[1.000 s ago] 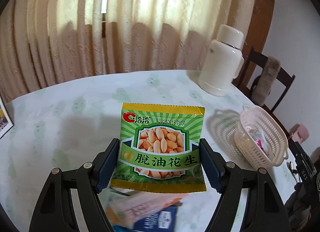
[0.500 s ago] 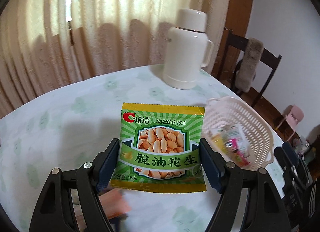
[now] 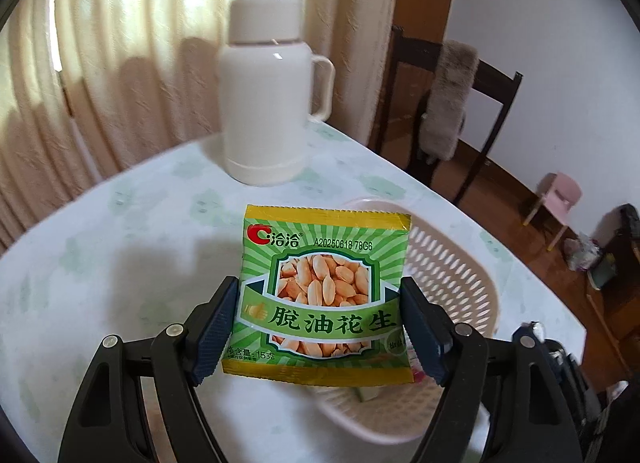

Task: Organize snacks
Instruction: 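Lower the green peanut bag into the pink basket and open the left gripper, then move the left gripper back over the remaining snack pile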

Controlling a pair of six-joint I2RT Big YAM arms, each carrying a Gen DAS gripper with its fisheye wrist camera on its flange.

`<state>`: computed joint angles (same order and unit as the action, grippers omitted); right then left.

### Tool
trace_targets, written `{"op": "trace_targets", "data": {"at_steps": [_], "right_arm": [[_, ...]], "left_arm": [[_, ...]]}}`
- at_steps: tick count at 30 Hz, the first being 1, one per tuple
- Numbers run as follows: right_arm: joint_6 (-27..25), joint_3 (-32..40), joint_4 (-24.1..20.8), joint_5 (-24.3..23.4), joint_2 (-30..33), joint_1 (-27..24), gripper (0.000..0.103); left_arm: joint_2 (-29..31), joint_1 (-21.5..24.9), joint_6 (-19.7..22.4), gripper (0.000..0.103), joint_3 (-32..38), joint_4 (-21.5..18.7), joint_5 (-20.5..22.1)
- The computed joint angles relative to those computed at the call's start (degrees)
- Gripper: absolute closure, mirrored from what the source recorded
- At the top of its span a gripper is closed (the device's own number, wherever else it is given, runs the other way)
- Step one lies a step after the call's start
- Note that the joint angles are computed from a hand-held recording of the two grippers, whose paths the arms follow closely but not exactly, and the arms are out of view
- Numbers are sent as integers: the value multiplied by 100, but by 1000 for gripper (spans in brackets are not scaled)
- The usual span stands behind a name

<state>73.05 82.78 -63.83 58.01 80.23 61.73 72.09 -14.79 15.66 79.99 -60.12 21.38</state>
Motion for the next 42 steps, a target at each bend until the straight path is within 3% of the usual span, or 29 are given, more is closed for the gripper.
{"op": "trace_targets", "data": {"at_steps": [4,11,25,33,42], "right_arm": [[1,-57,86,-71,-47,-20,46],[-77,-100,231,-156,-71,-21,46],[-144,-105,292,-123,-65,-2,45],[-257,-81,349,-37,-37,34,45],[-875,-177,928,-93,-76,65,36]], "left_arm": [[247,-148,-111,26,202,-234,104],[280,-218,-129,17,268,-308,265],[129,-55,-252,17,174,-261,31],[-35,232,-326,17,39,-219,73],[-240,685,-389,17,-186,-152,-60]]}}
